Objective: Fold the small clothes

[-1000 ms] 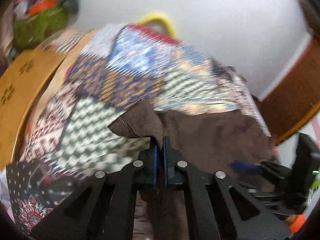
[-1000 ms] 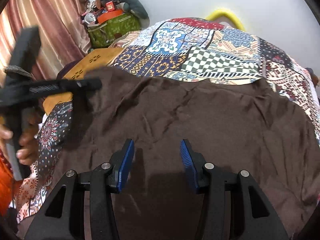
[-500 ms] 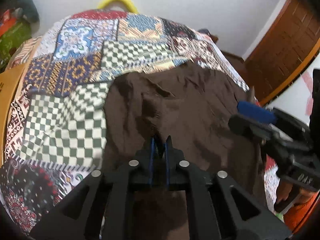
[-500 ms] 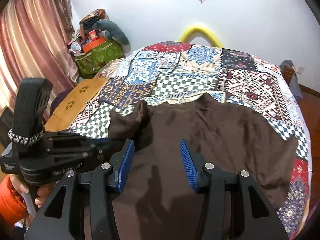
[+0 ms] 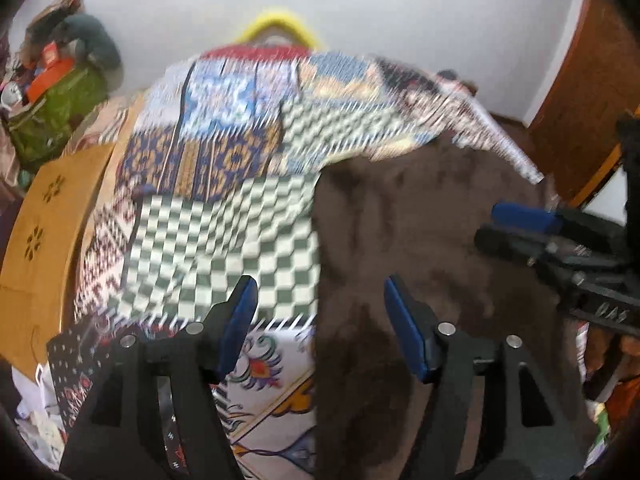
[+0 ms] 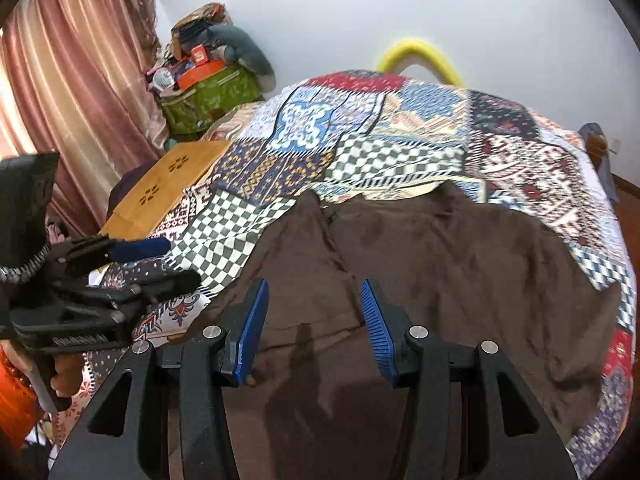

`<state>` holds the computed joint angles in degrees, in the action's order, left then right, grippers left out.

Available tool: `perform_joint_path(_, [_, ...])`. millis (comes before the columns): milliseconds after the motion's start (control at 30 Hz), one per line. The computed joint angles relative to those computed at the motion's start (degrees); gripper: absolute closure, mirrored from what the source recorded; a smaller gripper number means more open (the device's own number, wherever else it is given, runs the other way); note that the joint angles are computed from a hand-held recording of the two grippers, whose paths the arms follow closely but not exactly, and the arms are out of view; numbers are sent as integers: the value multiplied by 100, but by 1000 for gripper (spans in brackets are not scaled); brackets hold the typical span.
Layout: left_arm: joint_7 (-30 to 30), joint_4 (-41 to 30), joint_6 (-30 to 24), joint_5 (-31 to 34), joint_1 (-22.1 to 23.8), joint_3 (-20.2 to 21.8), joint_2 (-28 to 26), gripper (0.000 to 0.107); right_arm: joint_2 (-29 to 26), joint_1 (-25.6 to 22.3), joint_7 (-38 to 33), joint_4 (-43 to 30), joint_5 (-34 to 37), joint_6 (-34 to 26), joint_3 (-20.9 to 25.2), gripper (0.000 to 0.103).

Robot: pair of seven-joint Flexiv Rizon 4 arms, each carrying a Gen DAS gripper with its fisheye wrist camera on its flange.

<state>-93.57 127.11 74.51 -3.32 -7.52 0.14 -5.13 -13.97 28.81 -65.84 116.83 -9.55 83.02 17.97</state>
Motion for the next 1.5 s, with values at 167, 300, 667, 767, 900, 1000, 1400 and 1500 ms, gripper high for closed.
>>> perform_joint_path(167, [158, 113, -62, -51, -10, -16, -304, 41, -463, 154, -134, -342, -196, -268, -31, 59])
perform_joint_path(300, [-14, 256, 258, 283, -85, 117, -313, 32, -640, 497, 59, -374, -780, -485, -484, 59])
perform_joint_path(667, [-541, 396, -5, 1329, -86, 273, 90, 29, -479, 419, 1114, -187, -1641, -433, -1007, 59])
perform_joint_path(767, [-673, 401, -39, 1325, -3, 236, 230, 29, -225, 311, 1278, 38, -1680, -216, -978, 59])
perform_joint_path(900, [-1114, 173, -188, 1709, 68, 185, 373, 29, 300, 123, 1503, 516, -1873, 217, -1004, 59])
perform_joint_path(1000, [-1406, -87, -303, 2040, 98, 109, 411, 27, 646, -119, 1594, 832, -1877, 443, -942, 57])
perform_joint_path(1400, [-1714, -1004, -509, 2143, -217, 21, -335, 21, 1123, -1240, 1960, 1544, -2373, 254, -1001, 56])
perform_joint_path(1500, [-1684, -1130, -548, 2039, -325, 59, -533, 21, 951, -1381, 1644, 1450, -1908, 252, -959, 56])
